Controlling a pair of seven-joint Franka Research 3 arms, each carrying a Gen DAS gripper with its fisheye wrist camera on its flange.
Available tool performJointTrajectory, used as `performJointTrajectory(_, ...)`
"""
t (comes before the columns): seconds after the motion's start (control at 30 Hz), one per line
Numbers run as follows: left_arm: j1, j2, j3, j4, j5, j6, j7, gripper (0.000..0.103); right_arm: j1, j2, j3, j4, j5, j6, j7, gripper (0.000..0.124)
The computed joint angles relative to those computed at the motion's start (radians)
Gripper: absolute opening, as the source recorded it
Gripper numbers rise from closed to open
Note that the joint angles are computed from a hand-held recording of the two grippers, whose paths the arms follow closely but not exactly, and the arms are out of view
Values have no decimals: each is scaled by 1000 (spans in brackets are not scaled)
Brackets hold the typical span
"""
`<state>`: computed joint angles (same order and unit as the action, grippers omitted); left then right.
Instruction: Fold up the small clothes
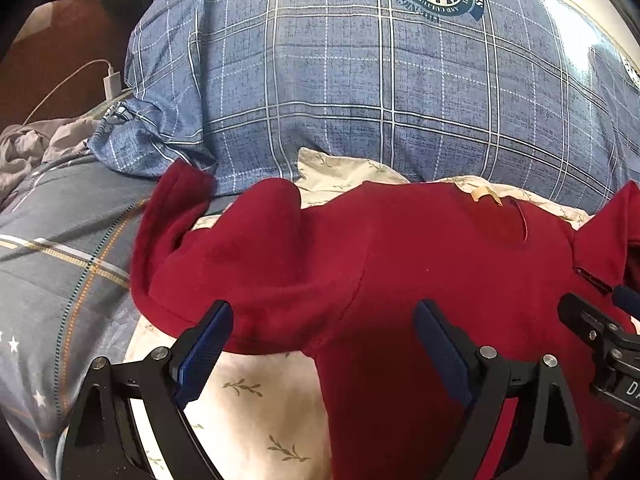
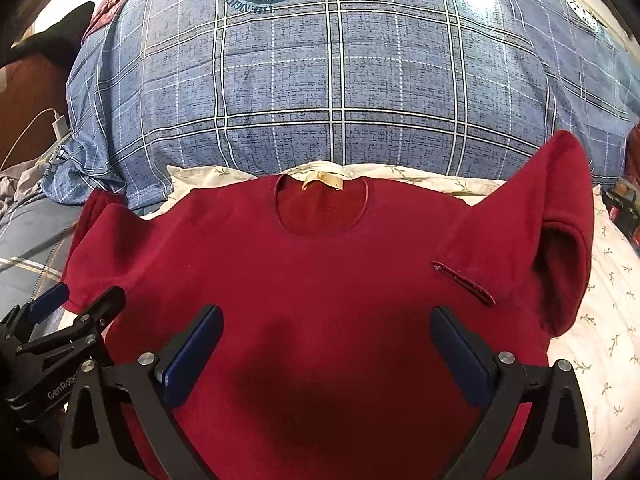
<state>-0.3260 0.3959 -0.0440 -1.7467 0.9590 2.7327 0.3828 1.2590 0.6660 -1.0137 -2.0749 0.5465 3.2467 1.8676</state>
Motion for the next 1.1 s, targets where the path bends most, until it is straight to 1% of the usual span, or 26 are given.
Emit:
performJointTrajectory(0.07,2,2,-3,0,-7,1,8,92,-10,-2,11,7,-2,-2,0,102)
performJointTrajectory(0.2,2,5,-4,4,-17,-8,19,92,-4,17,3,17,-11,-12,9,102)
performJointTrajectory(0.43,5,11,-2,11,-34,-9,26,92,-34,7,25,23,-43,-24,36,102)
performJointTrajectory(0.83,14,21,-5,21,-79,-8,69,92,-57,12,41,37,-92,-34,64,102)
performJointTrajectory(0.9,11,19,6,21,-73,-12,54,92,-77,4,59,47,-104,-45,67,102)
performJointTrajectory(0.97,17,20,5,22,-86,-18,49,91,-90,-9,73,45,-117,-39,76,102)
performJointTrajectory(1.03,31,16,0,16,-113,-9,47,91,-78,-3,63,38,-120,-23,83,103)
performJointTrajectory(1.1,34,17,2,18,-119,-1,44,91,-73,9,56,46,-116,-36,82,103)
